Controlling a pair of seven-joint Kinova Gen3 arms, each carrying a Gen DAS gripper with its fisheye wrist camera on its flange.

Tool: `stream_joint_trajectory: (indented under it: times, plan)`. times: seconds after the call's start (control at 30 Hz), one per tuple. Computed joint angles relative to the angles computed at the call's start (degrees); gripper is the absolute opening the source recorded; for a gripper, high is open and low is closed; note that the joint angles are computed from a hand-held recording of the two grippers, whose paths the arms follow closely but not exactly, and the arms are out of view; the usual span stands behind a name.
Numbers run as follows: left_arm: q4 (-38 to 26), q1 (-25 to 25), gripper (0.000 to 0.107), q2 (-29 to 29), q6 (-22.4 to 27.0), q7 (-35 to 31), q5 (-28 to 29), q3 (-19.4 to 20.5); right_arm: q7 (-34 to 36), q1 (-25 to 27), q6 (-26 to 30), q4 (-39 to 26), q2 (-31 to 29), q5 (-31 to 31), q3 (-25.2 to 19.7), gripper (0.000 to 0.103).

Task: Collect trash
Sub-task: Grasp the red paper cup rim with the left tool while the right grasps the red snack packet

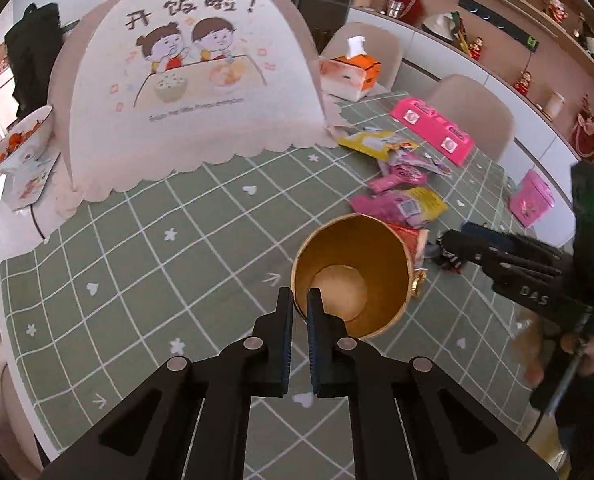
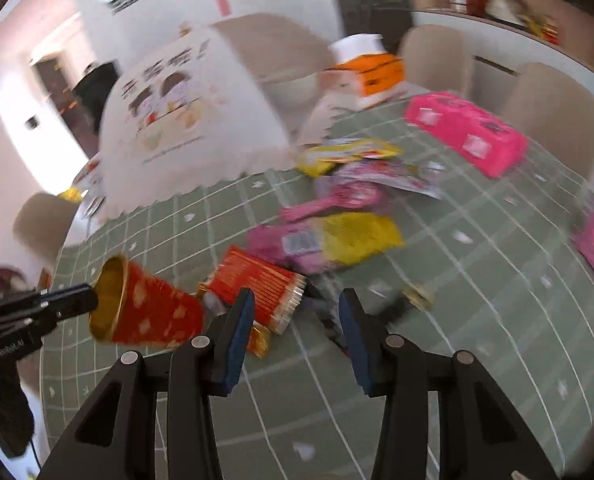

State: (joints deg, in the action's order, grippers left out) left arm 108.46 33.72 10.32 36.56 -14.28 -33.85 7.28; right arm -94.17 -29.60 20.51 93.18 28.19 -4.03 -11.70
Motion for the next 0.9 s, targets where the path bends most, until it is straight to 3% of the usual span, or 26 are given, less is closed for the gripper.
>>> stream_joint_trajectory:
  times: [0.13,0.33,0.4,0.5,0.7,0.8,0.87,0.9]
  plan:
    - [1.1,-0.6,0.007,-0.3,0.2,0.7,0.6,-0.4,5.0,-3.0,3.0,-5.8,4.4,4.6,0.9,0.042]
    - [2.9,-3.0,0.007,-1.6,-1.8,-1.0,3.8,0.1,9.8,-3.1,8.2,-11.3,9.0,4.3,-0.1,0.042]
    - [3.0,-3.7,0.007,-1.6,-2.5,-2.5,5.1,0.4,9.2,-2.9,8.8,-11.0,9.0,2.8,0.1,0.04]
    - [2.8,-4.0,0.007,-1.4,-3.2,-4.0,6.1,0.5,6.2,-1.8,10.0,-9.9,8.1,0.0,0.7,0.026]
    - [3.2,-4.9,0.007,-1.8,-5.6,-8.8,10.0,0.9,-0.1,0.0,13.1,-4.4,3.9,-2.6,1.5,0.025]
    - [4.3,-6.0,0.007,-2.6,-7.3,-12.8,13.3,1.5,-0.3,0.6,10.0,0.5,0.1,-2.6,0.9,0.027]
    - [4.9,-6.1,0.007,-3.2,-7.4,-13.9,14.3,1.5,-1.1,-0.5,6.4,3.6,-2.4,-1.1,1.5,0.048]
    - [5.3,-6.1,0.007,-3.6,-7.2,-14.0,14.6,1.4,-0.9,-0.7,4.6,4.7,-3.3,-0.6,1.3,0.051]
